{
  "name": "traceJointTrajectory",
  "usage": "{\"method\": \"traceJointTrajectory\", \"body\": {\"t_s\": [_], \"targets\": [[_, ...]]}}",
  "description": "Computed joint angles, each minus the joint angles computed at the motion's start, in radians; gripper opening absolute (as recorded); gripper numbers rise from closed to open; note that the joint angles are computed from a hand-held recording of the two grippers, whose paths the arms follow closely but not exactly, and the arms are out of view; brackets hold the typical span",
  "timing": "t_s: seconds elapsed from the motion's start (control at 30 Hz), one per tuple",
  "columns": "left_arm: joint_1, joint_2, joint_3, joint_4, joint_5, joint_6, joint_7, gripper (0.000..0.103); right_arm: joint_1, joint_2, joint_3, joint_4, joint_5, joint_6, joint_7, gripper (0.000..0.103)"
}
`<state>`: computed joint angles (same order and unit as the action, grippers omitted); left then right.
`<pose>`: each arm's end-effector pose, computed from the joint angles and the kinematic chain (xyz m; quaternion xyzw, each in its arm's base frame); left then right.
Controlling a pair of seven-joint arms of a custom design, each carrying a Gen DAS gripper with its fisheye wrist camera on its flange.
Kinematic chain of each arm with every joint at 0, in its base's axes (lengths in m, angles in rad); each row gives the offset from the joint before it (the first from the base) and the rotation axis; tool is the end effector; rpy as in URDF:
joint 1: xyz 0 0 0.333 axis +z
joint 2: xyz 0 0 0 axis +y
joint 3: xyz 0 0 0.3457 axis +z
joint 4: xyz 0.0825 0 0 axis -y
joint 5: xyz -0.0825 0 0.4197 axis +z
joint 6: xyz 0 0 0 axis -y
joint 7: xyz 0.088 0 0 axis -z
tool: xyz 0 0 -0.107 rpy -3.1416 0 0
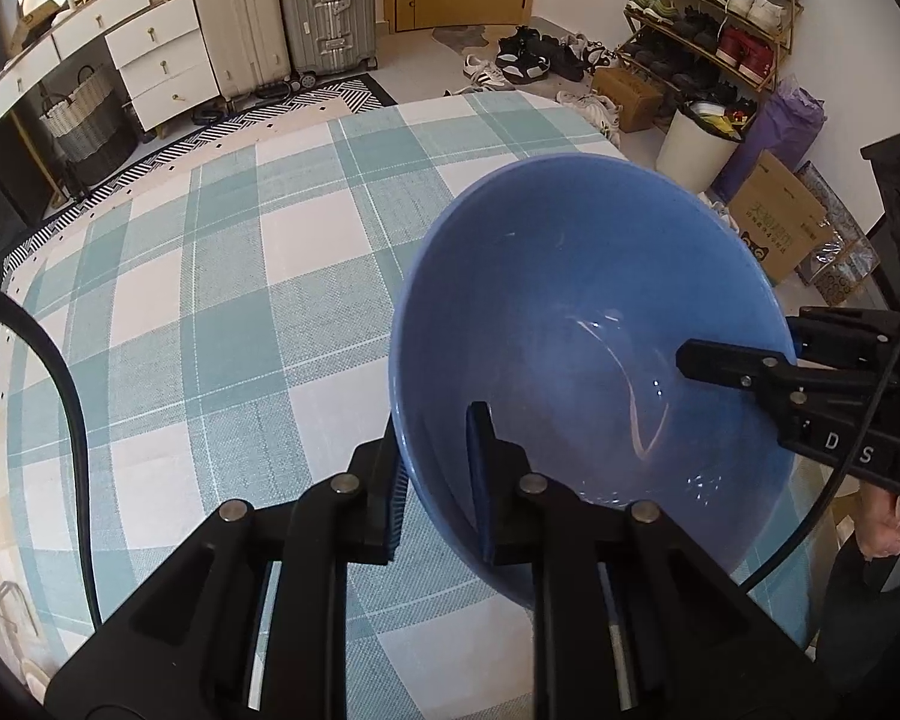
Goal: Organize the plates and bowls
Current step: 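Lift and carry the nested blue bowls with both grippers toward the cream plate stack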
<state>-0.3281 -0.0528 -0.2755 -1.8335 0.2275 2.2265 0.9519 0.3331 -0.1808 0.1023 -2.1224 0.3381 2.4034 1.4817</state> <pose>0.5107 -0.3482 0.6168 -0.6555 0.7145 -0.1959 0.1461 0.5117 0.2440 0.5559 -0.7854 0.5615 -0.0239 0.2596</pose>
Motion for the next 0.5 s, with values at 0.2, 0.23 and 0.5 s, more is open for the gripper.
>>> {"method": "traceJointTrajectory", "body": {"t_s": [0.2, 0.23, 0.5], "targets": [[-0.001, -0.048, -0.002, -0.021, 0.02, 0.001, -0.017, 0.014, 0.006, -0.026, 0.008, -0.003, -0.019, 0.009, 0.013, 0.022], [0.001, -0.057, -0.002, -0.025, 0.022, 0.002, -0.024, 0.014, 0.008, -0.031, 0.009, -0.004, -0.019, 0.009, 0.011, 0.022], [0.002, -0.138, -0.009, -0.069, 0.034, -0.018, -0.058, 0.014, 0.021, -0.074, 0.02, -0.014, -0.023, 0.015, 0.026, 0.022]]}}
